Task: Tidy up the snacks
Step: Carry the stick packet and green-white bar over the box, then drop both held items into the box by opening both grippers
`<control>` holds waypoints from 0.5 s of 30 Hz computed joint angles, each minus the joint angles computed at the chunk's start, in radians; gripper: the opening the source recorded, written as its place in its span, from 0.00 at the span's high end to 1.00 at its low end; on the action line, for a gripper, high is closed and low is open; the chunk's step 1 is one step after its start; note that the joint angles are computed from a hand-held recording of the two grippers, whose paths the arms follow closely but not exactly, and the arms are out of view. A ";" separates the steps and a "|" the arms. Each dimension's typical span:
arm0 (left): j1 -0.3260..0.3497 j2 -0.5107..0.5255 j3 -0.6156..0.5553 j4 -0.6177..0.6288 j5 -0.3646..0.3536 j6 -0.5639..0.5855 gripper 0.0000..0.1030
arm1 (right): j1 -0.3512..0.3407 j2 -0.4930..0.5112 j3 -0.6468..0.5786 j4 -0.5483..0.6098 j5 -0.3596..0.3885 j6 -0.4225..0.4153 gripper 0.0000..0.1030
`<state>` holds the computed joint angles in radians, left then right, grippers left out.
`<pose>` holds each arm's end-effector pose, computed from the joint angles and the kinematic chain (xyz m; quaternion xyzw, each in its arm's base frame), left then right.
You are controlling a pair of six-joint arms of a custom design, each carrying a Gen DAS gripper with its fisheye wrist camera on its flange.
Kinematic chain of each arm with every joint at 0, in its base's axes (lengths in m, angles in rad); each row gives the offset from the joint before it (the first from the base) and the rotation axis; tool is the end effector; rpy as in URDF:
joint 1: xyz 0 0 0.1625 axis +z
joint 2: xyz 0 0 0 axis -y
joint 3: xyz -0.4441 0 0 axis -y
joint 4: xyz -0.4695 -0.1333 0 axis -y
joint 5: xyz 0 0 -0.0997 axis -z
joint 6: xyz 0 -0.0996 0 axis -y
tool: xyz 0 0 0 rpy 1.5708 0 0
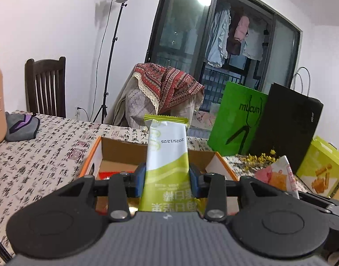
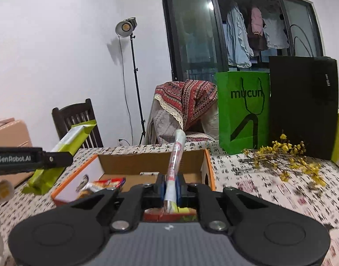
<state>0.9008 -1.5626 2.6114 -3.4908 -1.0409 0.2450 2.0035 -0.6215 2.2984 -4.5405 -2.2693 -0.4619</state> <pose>-0.0844 -0.4022 0.2206 0.2874 0.8338 -0.4481 0.1462 0.2356 -0.3450 0.0292 0.1386 -0.7654 0.5619 0.2814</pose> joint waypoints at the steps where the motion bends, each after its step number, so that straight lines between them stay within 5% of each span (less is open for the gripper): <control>1: 0.009 0.029 -0.019 -0.012 -0.004 0.002 0.61 | -0.010 -0.003 -0.012 0.017 0.008 0.003 0.91; 7: 0.067 0.187 -0.108 -0.102 -0.017 0.023 0.61 | -0.071 0.012 -0.099 0.091 0.042 0.000 0.91; 11: 0.111 0.275 -0.132 -0.204 -0.037 0.082 0.61 | -0.113 0.065 -0.139 -0.010 0.057 -0.075 0.90; 15: 0.135 0.296 -0.146 -0.188 -0.061 0.100 0.61 | -0.160 0.071 -0.126 -0.003 0.102 -0.065 0.90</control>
<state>1.0359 -1.2662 2.4656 -3.6790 -1.1015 0.3450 1.8432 -0.5509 2.1727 -4.5431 -2.1674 -0.5266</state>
